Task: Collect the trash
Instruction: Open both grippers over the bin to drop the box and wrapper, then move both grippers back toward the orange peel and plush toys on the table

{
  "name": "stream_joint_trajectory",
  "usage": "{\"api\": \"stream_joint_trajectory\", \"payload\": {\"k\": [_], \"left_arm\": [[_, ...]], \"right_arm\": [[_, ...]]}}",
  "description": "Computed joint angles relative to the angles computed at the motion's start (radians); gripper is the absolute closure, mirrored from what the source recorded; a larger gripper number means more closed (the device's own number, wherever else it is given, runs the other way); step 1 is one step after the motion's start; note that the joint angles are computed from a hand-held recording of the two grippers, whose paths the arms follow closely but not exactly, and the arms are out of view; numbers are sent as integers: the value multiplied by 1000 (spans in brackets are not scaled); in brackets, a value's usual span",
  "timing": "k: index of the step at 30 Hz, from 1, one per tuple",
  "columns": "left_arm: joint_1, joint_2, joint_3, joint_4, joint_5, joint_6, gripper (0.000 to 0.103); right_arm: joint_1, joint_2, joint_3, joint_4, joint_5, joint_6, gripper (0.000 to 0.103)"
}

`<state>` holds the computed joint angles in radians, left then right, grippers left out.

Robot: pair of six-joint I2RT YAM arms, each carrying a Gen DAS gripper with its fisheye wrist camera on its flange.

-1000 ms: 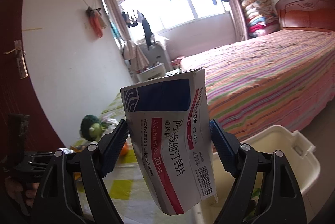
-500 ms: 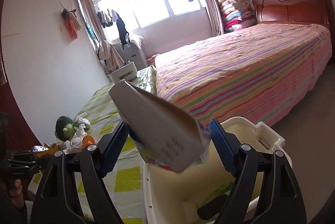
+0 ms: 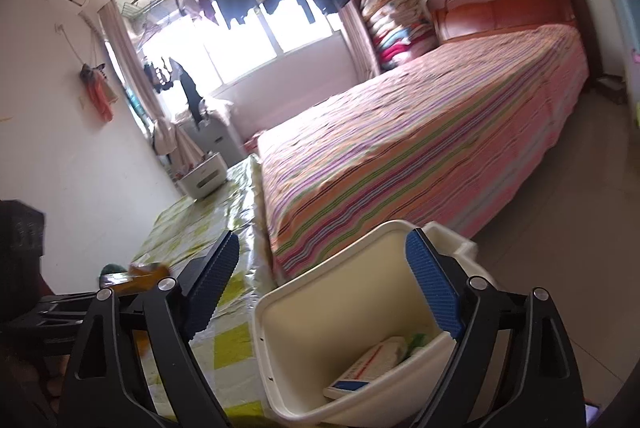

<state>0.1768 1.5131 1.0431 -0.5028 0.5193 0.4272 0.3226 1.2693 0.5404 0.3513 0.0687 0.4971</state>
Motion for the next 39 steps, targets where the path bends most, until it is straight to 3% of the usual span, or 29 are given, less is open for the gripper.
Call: {"api": "stream_joint_trajectory", "payload": {"k": [4, 9, 10, 12, 14, 18, 23, 28, 33, 39], "left_arm": [[-99, 101, 52, -7, 14, -25, 67], [-181, 187, 94, 21, -24, -72, 67], [-188, 191, 92, 28, -30, -81, 64], [-207, 219, 115, 16, -33, -87, 49], [-219, 230, 122, 18, -40, -112, 27], [-200, 198, 99, 25, -40, -160, 26], [-22, 20, 17, 64, -5, -173, 26], [251, -108, -29, 60, 23, -98, 25], [489, -69, 2, -2, 123, -60, 24], [609, -70, -17, -33, 178, 37, 24]], "right_arm": [[30, -139, -53, -86, 85, 1, 17], [77, -210, -66, -148, 142, 6, 17], [88, -215, -65, -152, 149, 7, 17], [103, -224, -63, -161, 153, 7, 17], [117, -238, -61, -168, 155, 5, 17], [112, -297, -72, -197, 124, 1, 17], [194, -324, -21, -216, 140, -39, 16], [330, -255, 82, -185, 150, -80, 13], [447, -183, 172, -181, 152, -77, 13], [563, -137, 242, -190, 227, -107, 12]]}}
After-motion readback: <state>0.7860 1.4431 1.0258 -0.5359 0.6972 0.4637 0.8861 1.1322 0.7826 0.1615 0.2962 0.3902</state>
